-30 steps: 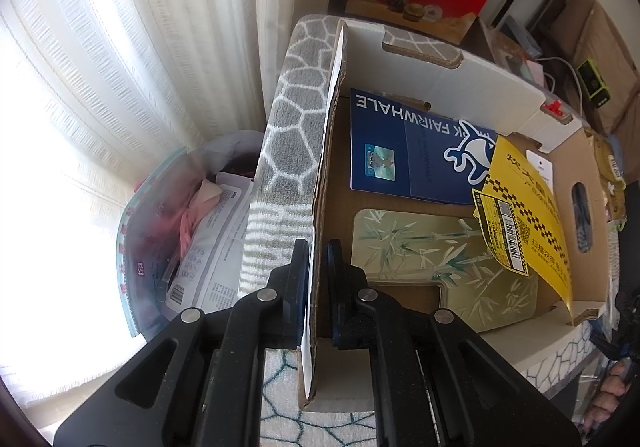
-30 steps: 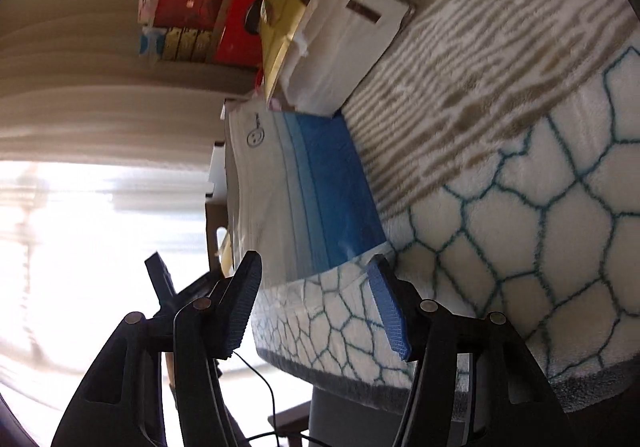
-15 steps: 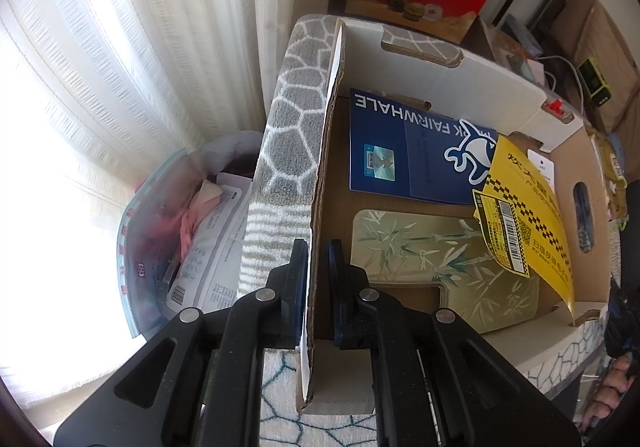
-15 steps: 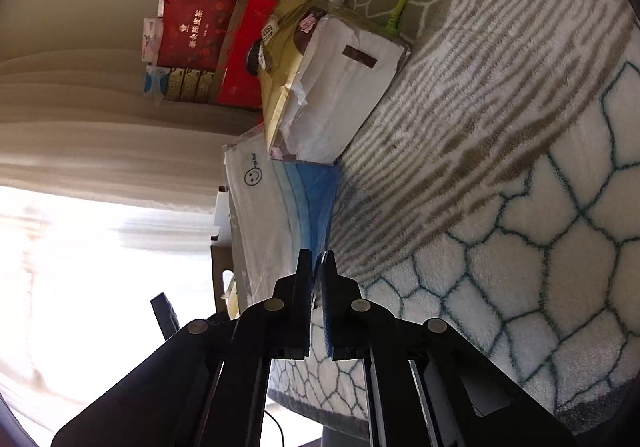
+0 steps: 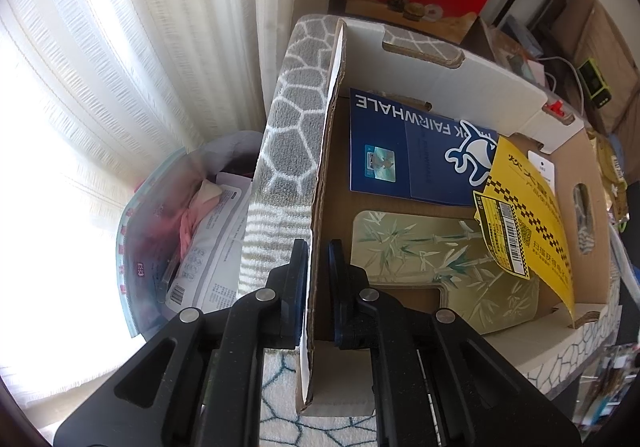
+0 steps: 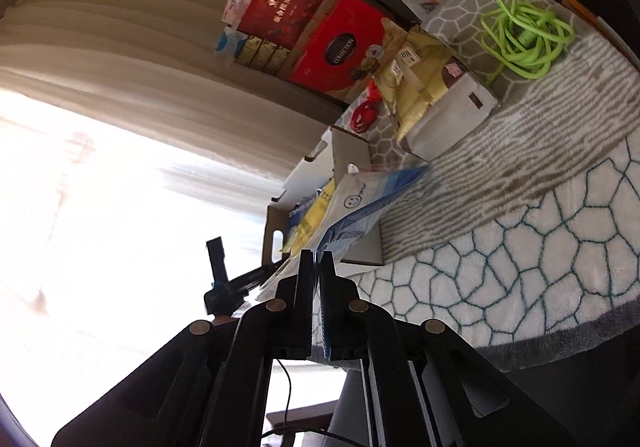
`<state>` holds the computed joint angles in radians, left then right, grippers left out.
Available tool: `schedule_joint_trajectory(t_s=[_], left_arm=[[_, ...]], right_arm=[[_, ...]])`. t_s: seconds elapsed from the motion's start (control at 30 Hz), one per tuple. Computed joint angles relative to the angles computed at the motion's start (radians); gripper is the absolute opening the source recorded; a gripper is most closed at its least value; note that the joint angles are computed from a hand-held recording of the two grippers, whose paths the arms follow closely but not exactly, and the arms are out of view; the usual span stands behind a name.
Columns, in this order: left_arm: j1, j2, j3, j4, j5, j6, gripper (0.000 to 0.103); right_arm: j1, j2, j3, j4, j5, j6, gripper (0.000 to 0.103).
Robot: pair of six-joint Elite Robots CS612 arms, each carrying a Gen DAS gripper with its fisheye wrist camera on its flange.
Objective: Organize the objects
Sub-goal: 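Grasp the white-and-blue mask pack with the right tool and lift it, then carry the mask pack into the box and lower it onto the items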
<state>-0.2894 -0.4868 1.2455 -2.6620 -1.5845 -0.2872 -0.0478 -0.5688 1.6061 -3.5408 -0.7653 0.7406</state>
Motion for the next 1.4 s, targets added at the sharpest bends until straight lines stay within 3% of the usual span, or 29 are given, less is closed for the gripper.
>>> schedule_joint_trajectory(t_s=[0.53, 0.7, 0.9, 1.03, 1.1, 1.27, 1.4], left_arm=[[-0.001, 0.001, -0.002, 0.001, 0.0, -0.001, 0.008], [-0.001, 0.001, -0.001, 0.0, 0.0, -0.004, 0.008], [-0.002, 0.002, -0.003, 0.005, 0.004, -0.006, 0.008], [-0.002, 0.003, -0.004, 0.004, 0.005, -0.003, 0.008], [-0.001, 0.004, -0.003, 0.0, 0.003, -0.002, 0.008], [0.0, 0.007, -0.005, -0.005, 0.001, 0.0, 0.01], [-0.001, 0.009, -0.008, -0.004, 0.004, 0.001, 0.01]], right_arm=[[0.026, -0.087, -0.08, 0.113, 0.024, -0.191, 0.001], [0.049, -0.058, -0.188, 0.371, 0.131, -0.401, 0.0], [0.096, 0.004, -0.324, 0.765, 0.134, -0.697, 0.0], [0.131, 0.062, -0.458, 1.078, 0.027, -0.898, 0.001], [0.147, 0.097, -0.526, 1.141, -0.081, -0.911, 0.001], [0.165, 0.178, -0.668, 1.187, -0.233, -0.883, 0.004], [0.178, 0.215, -0.744, 1.183, -0.302, -0.858, 0.007]])
